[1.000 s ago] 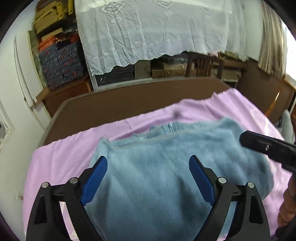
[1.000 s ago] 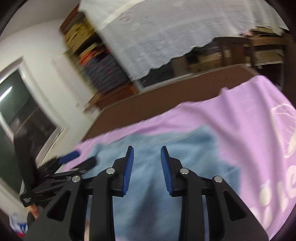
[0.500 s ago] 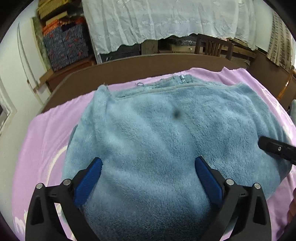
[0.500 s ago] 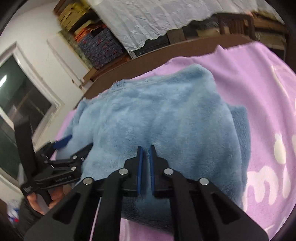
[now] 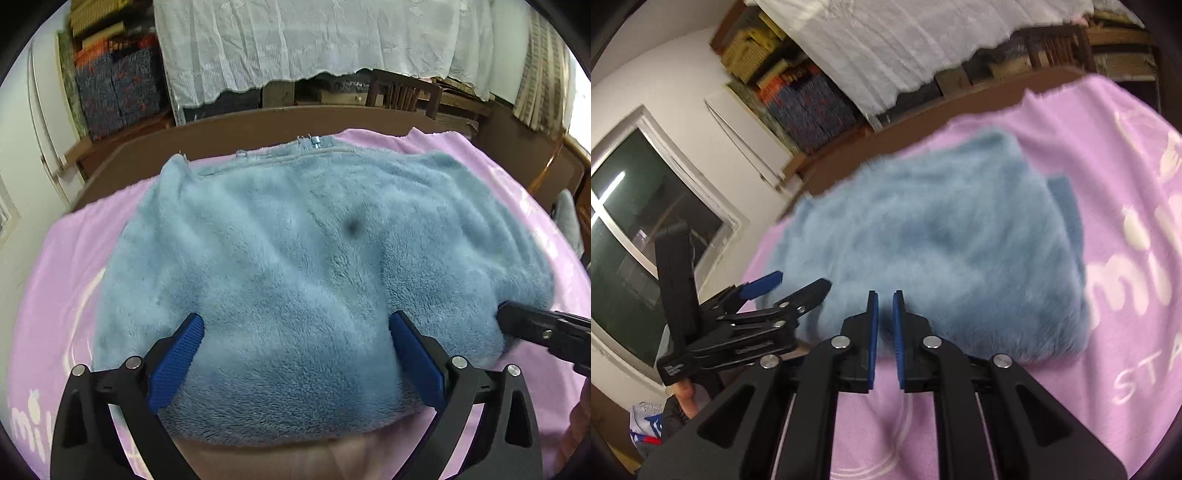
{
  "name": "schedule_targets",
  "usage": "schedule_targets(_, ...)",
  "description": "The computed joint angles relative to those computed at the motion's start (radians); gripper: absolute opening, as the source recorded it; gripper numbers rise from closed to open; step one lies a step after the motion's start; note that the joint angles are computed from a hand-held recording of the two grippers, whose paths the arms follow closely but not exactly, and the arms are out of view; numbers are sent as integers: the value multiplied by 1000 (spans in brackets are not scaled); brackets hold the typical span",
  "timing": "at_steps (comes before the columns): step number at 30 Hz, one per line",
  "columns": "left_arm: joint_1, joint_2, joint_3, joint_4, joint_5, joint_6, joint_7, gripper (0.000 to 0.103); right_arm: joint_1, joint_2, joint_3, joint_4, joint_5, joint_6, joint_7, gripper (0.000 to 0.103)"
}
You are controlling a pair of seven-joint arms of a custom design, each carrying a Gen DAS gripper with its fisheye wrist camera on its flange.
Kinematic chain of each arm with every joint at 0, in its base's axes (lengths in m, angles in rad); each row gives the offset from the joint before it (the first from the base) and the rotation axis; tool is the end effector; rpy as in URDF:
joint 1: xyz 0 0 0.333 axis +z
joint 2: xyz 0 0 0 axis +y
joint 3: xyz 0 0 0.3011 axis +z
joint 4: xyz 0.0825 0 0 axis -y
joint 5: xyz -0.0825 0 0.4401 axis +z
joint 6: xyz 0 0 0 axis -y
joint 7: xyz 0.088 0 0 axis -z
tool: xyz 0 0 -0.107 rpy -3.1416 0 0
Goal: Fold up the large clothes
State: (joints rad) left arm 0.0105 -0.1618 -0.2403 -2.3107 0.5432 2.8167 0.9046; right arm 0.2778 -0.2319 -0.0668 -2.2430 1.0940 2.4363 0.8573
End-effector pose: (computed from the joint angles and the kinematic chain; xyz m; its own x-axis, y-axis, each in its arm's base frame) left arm 0.5571 -0.1586 0.4329 -0.0075 -0.9978 -0.0666 -0.7441 0.0501 -0.6662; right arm 0.5565 0.1202 0.4718 0.3552 -0.7220 -0.5938 -0.8324 0.0449 -0.5524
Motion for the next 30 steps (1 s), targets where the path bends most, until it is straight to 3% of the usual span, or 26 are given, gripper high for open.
schedule_targets(2,9,0,-13,6,49,-12,-36,100,-12,47,0,27,-45,-40,69,6)
schedule_targets(5,-11,4,13,-1,-23,10,24,100,-34,77,-7,52,5,-101,73,5)
schedule_targets(9,1,1,4,-8,-7,24,11,100,-47,67,17,43,-5,-73,61,5)
schedule_targets(16,-21,-24,42,9,-253,35,152,100,-42,54,12,27,7,-71,60,7)
schedule_targets(18,0,8,22,61,-231,10,119,100,-46,52,7,23,22,-83,60,7)
schedule_targets(20,-11,59,26,117,-246,-16,140,100,-48,47,8,19,25,-86,62,7)
schedule_targets(23,-33,160,39,204,-176,-97,89,100,-52,42,2,14,31,-95,56,7)
schedule_targets(25,-53,162,64,182,8,-35,-43,100,-55,45,-2,17,39,-108,56,7)
schedule_targets(26,-62,158,70,181,39,-43,-60,100,-59,40,-6,11,42,-117,50,8)
schedule_targets(30,-71,151,90,165,-79,-19,30,100,-68,27,-16,5,75,-146,25,25)
